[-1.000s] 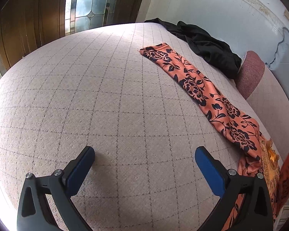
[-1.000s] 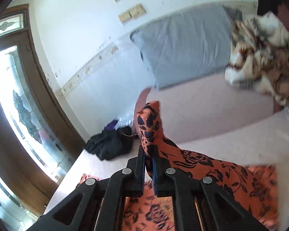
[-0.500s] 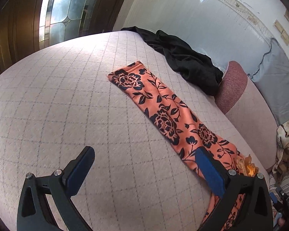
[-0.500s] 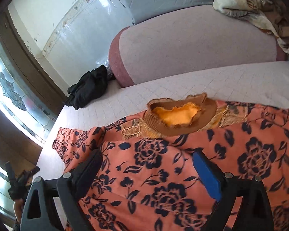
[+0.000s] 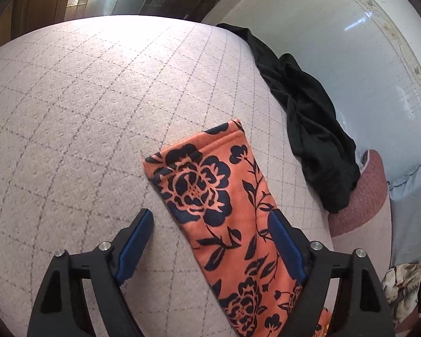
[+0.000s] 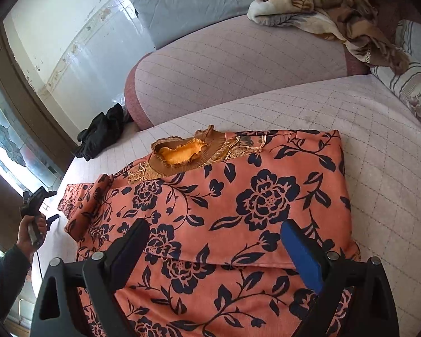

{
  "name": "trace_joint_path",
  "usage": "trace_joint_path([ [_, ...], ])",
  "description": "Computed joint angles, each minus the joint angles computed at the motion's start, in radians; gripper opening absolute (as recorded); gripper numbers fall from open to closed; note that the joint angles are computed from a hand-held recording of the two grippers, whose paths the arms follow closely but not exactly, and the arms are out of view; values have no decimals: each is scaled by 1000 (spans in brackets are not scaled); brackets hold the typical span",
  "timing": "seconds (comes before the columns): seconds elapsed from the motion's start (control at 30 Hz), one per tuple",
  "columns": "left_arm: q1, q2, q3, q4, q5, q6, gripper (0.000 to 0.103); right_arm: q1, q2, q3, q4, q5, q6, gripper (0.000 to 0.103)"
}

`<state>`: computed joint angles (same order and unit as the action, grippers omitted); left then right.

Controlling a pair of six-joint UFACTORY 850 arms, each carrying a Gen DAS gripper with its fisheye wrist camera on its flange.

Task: Fold small clothes
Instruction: 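Grasp the other sleeve cuff with the left tool and fold it across the body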

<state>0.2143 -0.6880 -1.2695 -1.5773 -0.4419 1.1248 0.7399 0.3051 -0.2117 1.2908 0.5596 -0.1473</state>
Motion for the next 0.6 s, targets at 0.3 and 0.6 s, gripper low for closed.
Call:
trace_joint_path([
  [0.3,-71,109,40,-50,232,222,2,24,37,35,66,38,11,96],
  [0.6,-344,622,402,-475,-78,901,2,185,246,150,287,222,-1,96],
])
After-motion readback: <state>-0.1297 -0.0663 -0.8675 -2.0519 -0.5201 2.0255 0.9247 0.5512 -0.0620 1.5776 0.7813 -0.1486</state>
